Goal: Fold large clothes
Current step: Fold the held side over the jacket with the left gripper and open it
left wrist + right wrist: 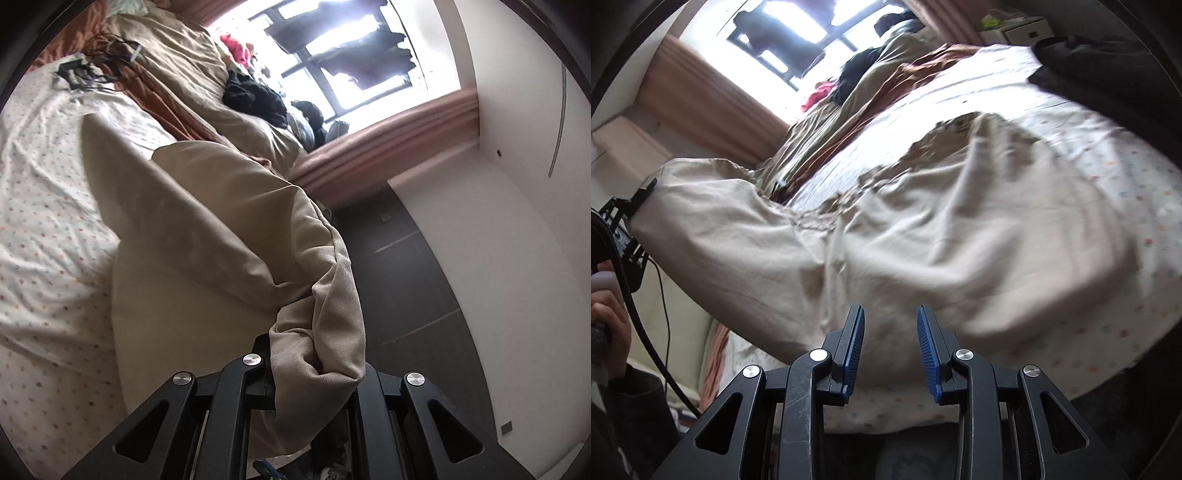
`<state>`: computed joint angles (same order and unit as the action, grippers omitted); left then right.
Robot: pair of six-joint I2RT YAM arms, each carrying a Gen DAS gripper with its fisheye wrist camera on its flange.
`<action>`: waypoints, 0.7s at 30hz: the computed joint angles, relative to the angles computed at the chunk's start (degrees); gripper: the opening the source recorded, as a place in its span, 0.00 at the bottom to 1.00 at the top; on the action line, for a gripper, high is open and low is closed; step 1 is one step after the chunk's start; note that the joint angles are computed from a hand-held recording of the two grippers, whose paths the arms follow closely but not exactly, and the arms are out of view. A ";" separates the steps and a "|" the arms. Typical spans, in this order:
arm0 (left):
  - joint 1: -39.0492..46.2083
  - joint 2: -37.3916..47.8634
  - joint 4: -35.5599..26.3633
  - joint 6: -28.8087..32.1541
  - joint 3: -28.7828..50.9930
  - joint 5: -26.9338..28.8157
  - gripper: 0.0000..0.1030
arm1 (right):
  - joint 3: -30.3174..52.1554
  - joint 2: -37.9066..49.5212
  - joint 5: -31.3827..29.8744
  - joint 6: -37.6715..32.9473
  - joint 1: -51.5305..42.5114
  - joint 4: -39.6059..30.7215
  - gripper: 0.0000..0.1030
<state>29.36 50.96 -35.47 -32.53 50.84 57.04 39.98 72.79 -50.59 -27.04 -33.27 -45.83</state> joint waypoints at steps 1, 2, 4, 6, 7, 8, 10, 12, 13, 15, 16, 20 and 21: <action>-2.84 0.22 1.80 -1.72 -0.13 -1.63 0.09 | 1.01 1.31 -0.18 -2.05 -2.52 -1.23 0.30; -6.07 0.68 3.80 -3.59 -0.24 -3.66 0.09 | 2.04 2.69 -0.25 -3.86 -4.74 -2.32 0.30; -11.66 1.93 6.70 -6.16 -0.35 -7.14 0.09 | 3.84 5.19 -0.39 -7.47 -9.50 -4.80 0.30; -17.18 3.60 9.32 -8.37 -0.30 -10.56 0.09 | 7.26 9.00 -0.37 -11.03 -13.57 -7.57 0.30; -19.80 4.61 10.74 -9.30 -0.38 -12.22 0.09 | 8.34 10.27 -0.21 -12.60 -15.52 -8.71 0.30; -22.26 5.82 12.05 -10.15 -0.41 -13.67 0.09 | 9.20 11.24 -0.03 -13.96 -17.21 -9.71 0.30; -27.46 8.27 14.24 -11.89 -0.26 -16.79 0.09 | 11.07 13.68 0.40 -15.90 -20.17 -10.90 0.30; -32.27 10.98 16.27 -12.88 -0.39 -19.46 0.09 | 12.33 15.42 0.91 -17.14 -22.51 -11.65 0.30; -34.77 12.20 17.21 -13.23 -0.67 -20.75 0.09 | 12.60 15.79 1.23 -17.94 -23.70 -12.22 0.30; -39.74 14.85 18.46 -13.64 -0.61 -23.24 0.09 | 13.63 17.25 1.69 -18.92 -25.32 -12.89 0.30; -42.06 16.03 19.34 -13.82 -1.09 -24.33 0.09 | 14.08 17.86 1.89 -19.29 -25.94 -13.19 0.30; -50.53 21.08 24.20 -16.33 -3.18 -28.47 0.09 | 14.59 18.59 2.16 -18.71 -26.28 -12.51 0.30; -51.83 22.48 25.18 -16.84 -3.34 -28.84 0.09 | 14.82 18.77 2.16 -18.96 -26.56 -12.71 0.30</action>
